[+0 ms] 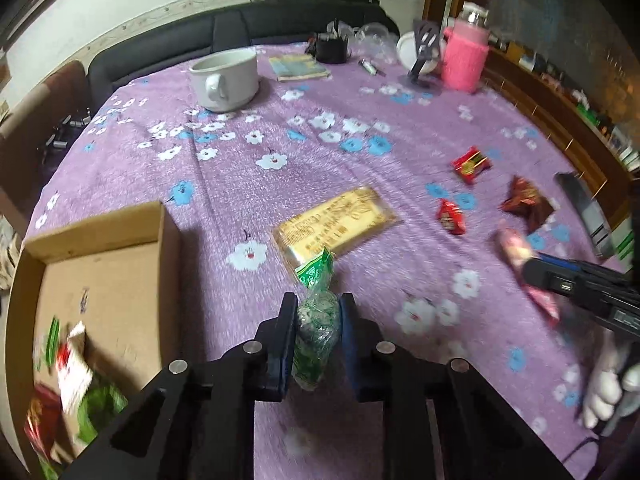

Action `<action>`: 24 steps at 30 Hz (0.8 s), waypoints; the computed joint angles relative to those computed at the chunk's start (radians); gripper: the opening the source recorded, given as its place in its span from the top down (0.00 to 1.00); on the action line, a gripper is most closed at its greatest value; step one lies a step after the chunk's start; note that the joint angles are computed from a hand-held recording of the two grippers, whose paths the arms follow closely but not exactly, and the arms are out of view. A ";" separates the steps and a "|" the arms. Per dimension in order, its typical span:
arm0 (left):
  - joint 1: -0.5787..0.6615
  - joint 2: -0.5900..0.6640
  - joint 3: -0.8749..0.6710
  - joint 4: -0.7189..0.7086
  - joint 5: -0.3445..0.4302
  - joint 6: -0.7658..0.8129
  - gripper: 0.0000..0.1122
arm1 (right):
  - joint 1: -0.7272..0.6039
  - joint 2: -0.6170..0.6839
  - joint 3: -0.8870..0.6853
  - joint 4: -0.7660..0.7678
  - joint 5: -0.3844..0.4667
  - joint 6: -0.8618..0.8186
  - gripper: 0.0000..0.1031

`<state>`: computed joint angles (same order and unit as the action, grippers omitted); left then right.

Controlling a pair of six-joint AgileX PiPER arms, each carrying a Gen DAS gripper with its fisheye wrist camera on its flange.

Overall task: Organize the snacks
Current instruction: 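Carry the pink wafer pack with the right tool while the left tool carries a green candy into the box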

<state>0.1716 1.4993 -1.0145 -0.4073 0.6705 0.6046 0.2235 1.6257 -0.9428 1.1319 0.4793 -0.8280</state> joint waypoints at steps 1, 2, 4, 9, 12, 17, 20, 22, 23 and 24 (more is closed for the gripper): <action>0.021 -0.026 0.015 -0.040 0.018 0.034 0.81 | -0.002 -0.002 0.005 0.014 0.000 -0.016 0.78; 0.054 -0.060 0.033 -0.095 0.051 0.082 0.81 | -0.002 -0.003 0.008 0.023 -0.001 -0.024 0.78; 0.105 -0.103 0.057 -0.164 0.090 0.140 0.81 | -0.001 -0.005 0.015 0.042 -0.009 -0.042 0.78; 0.399 -0.229 0.133 -0.385 0.276 0.338 0.81 | 0.008 -0.005 0.029 0.049 -0.047 -0.035 0.79; 0.604 -0.250 0.152 -0.455 0.372 0.437 0.81 | 0.008 0.004 0.016 0.032 -0.035 0.015 0.78; 0.836 -0.182 0.129 -0.482 0.464 0.546 0.81 | 0.092 -0.031 -0.032 -0.002 0.052 0.095 0.78; 0.906 -0.134 0.125 -0.493 0.478 0.581 0.81 | 0.203 -0.021 -0.115 -0.111 0.064 0.239 0.78; 0.928 -0.121 0.136 -0.495 0.467 0.601 0.81 | 0.274 0.014 -0.197 -0.175 0.083 0.330 0.78; 0.937 -0.112 0.136 -0.497 0.467 0.608 0.81 | 0.298 0.030 -0.227 -0.187 0.095 0.356 0.78; 0.940 -0.100 0.134 -0.499 0.468 0.610 0.81 | 0.320 0.051 -0.264 -0.193 0.113 0.378 0.78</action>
